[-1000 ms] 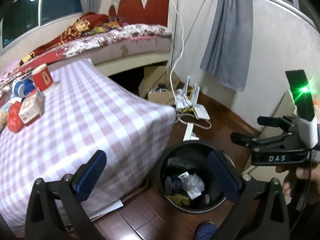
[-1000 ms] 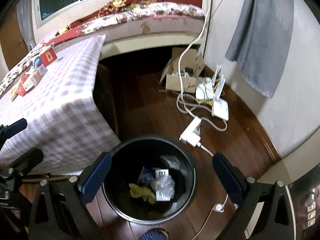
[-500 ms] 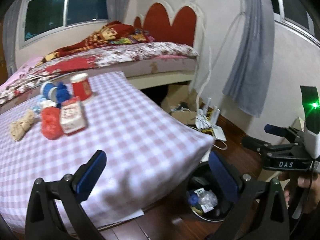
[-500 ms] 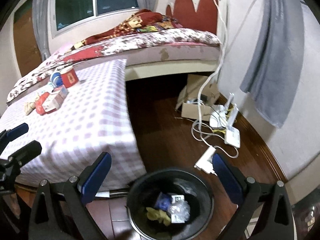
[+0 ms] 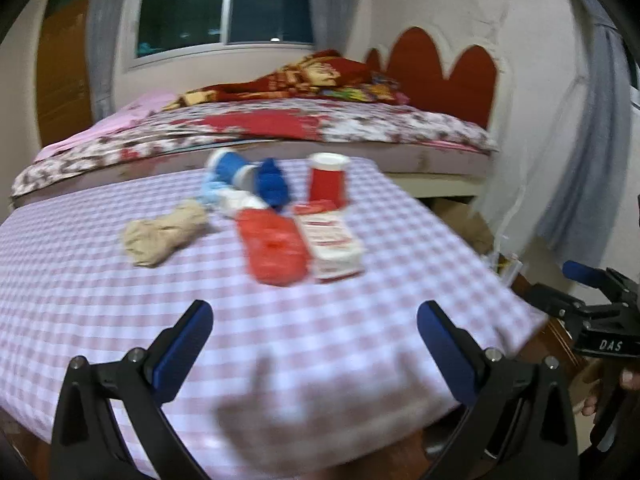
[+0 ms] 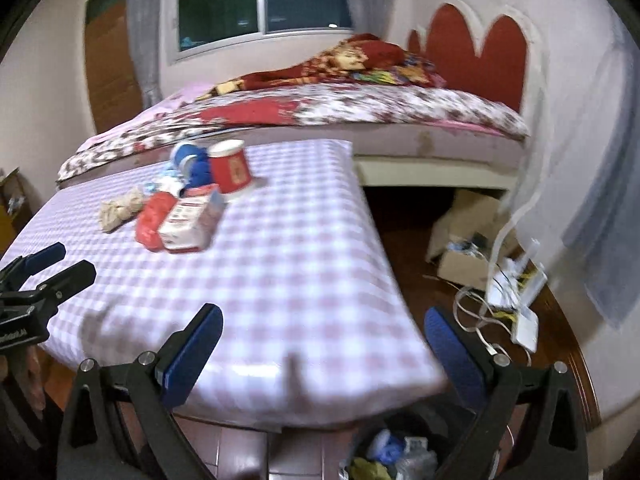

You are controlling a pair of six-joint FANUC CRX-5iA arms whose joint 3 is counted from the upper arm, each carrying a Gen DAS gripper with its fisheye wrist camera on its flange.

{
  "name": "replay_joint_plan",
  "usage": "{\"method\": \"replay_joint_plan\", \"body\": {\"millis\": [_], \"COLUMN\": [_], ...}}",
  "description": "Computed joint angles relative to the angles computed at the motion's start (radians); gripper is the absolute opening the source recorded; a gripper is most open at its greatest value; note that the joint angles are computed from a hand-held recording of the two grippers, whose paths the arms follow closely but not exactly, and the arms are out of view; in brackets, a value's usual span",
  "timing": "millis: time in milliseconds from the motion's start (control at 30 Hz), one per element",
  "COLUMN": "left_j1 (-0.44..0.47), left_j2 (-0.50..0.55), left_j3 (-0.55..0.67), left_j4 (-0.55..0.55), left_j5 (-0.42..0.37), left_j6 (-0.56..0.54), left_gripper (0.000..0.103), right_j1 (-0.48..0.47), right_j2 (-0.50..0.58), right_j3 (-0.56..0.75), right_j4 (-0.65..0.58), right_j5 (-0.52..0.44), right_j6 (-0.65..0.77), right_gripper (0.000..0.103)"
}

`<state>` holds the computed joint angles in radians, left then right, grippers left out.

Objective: Collect trash
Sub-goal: 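Move both tools back over the table toward the remaining items, then grasp the white snack box with the right tool while the left tool reaches the red plastic bag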

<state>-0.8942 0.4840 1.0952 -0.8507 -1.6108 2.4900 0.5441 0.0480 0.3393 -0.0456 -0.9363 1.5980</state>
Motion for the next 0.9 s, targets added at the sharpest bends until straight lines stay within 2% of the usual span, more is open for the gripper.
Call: {"method": "replay_joint_plan", "body": {"millis": [233,300,400,467,500,700,767,900], "left_j1": [0.03,0.043,0.06,0.074,0.081,0.115,0.125,0.142], "left_j2": [-0.091,-0.115,-0.141,-0.153,-0.159,-0.185,-0.19,-0.195], "left_j3": [-0.138,-0.177,-0.222,-0.243,-0.253,-0.299,-0.309,-0.321], "left_j4": [-0.023,-0.015,-0.006,0.005,0.009,0.032,0.041,0.056], "left_j5": [-0.018,-0.017,-0.015,-0.009,-0.007,0.009,0.016,0.035], "left_j6": [0.046,0.061,0.073,0.078,0.081,0.095,0.098,0.091], "left_gripper": [0.102,0.102,0.102,0.102,0.102,0.102,0.102,0.102], "right_j1": [0.087,0.086,0.108,0.117,0.12,0.146,0.156,0.156], "right_j2": [0.094,0.13,0.176,0.209,0.235,0.336,0.371,0.433], "right_j3": [0.115,0.172,0.217,0.255,0.291,0.41,0.449,0.526], "right_j4": [-0.005,-0.056,-0.051,-0.068,-0.085,-0.096,-0.077,-0.073], "right_j5": [-0.051,-0.077,-0.09,-0.109,-0.135,-0.199,-0.223,-0.261], "right_j6": [0.014,0.025,0.017,0.022,0.031,0.035,0.015,-0.013], "right_gripper": [0.102,0.102,0.101,0.086,0.083,0.082,0.072,0.069]}}
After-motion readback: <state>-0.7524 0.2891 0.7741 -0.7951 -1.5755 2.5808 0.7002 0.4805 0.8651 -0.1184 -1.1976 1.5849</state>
